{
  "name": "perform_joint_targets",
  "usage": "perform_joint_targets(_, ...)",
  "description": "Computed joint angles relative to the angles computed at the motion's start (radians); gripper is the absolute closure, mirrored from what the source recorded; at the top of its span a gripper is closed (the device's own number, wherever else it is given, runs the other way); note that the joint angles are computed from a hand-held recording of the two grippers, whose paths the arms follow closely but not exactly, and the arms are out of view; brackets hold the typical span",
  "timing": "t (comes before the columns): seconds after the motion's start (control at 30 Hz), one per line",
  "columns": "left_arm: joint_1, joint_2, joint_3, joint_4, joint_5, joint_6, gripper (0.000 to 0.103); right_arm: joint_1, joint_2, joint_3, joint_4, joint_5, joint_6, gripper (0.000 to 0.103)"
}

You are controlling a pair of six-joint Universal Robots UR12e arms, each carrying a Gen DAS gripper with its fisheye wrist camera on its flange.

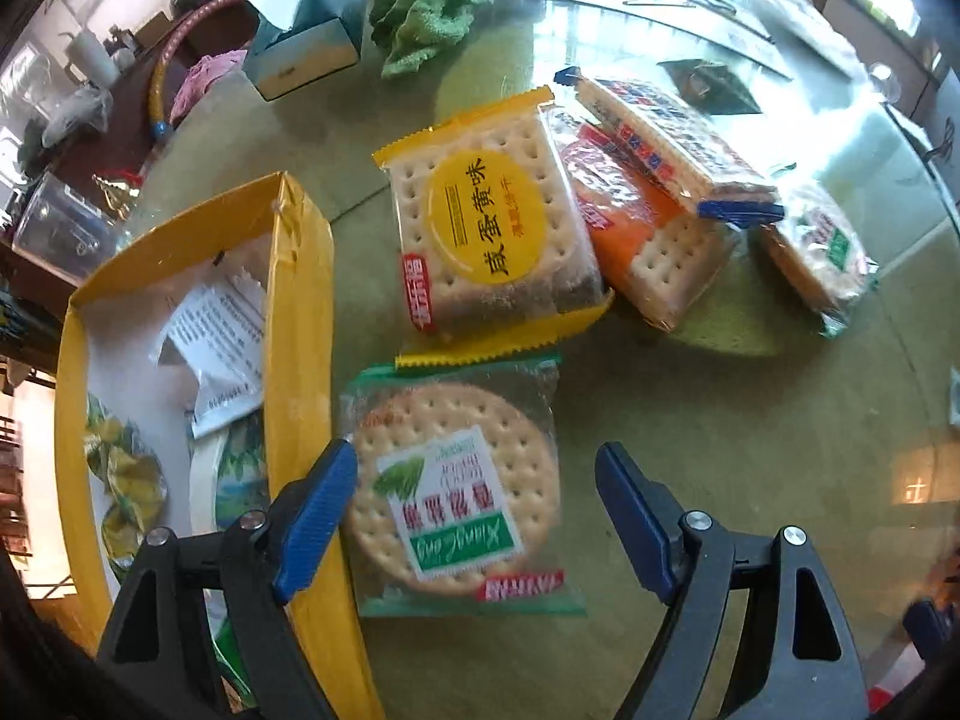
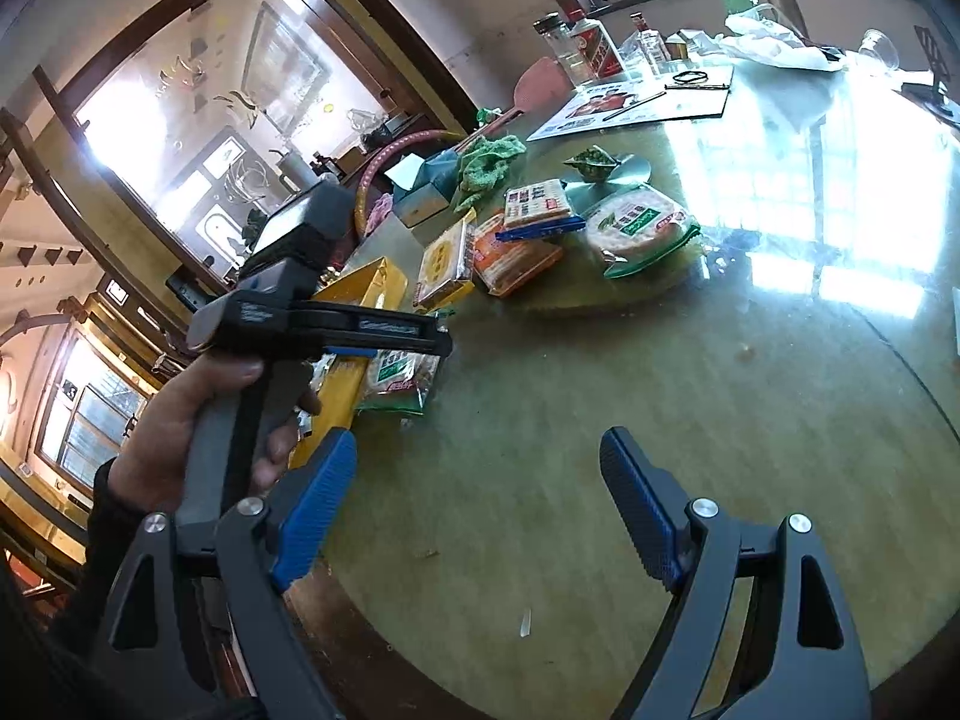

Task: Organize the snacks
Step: 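Move both grippers from the tray to the round cracker packs on the table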

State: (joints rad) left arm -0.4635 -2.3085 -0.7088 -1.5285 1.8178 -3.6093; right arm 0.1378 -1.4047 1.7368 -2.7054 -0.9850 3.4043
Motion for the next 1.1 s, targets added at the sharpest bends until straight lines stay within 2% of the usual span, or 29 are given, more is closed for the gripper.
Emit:
perform_joint_targets(0.13,0.018,-0.043,0.081,-0.030,-0.047,-0.012,0.022,-0.003,-0.002,0.006,-0.010,0.003,0.007,0.019)
perform_joint_targets(0.27,0.025,0.044,-0.066,0.066,-0.112,-0.028,0.022,-0.009,-0.003,0.012,-0.018,0.007,0.014,0.019)
perform_joint_targets(0.3,0.030,0.063,-0.101,0.115,-0.156,-0.015,0.022,-0.011,-0.003,0.014,-0.023,0.011,0.018,0.019)
perform_joint_targets(0.33,0.030,0.067,-0.107,0.126,-0.171,-0.002,0.022,-0.011,-0.002,0.014,-0.024,0.013,0.021,0.019)
perform_joint_targets(0.4,0.024,0.057,-0.084,0.098,-0.130,-0.006,0.022,-0.011,-0.001,0.012,-0.019,0.014,0.022,0.019)
perform_joint_targets(0.5,0.016,0.032,-0.037,0.053,-0.031,-0.017,0.021,-0.010,-0.004,0.016,-0.027,0.013,0.017,0.019)
perform_joint_targets(0.67,0.007,-0.020,0.058,-0.064,0.019,0.041,0.021,-0.010,-0.004,0.015,-0.026,0.011,0.018,0.019)
perform_joint_targets(0.8,0.012,-0.029,0.078,-0.090,0.001,0.016,0.021,-0.011,-0.001,0.013,-0.024,0.011,0.024,0.019)
perform_joint_targets(0.83,0.019,-0.030,0.082,-0.099,-0.042,0.014,0.020,-0.011,0.001,0.011,-0.019,0.010,0.025,0.019)
perform_joint_targets(0.87,0.021,-0.040,0.096,-0.114,-0.049,0.002,0.018,-0.011,0.001,0.009,-0.016,0.010,0.024,0.019)
perform_joint_targets(0.97,0.017,-0.047,0.103,-0.114,-0.029,-0.017,0.018,-0.009,-0.001,0.004,-0.019,0.007,0.016,0.019)
perform_joint_targets(1.03,0.016,-0.028,0.071,-0.081,-0.055,-0.006,0.018,-0.010,-0.003,0.004,-0.025,0.005,0.013,0.019)
perform_joint_targets(1.1,0.015,0.012,0.002,-0.009,-0.107,-0.008,0.019,-0.010,-0.001,-0.002,-0.021,-0.010,0.002,0.019)
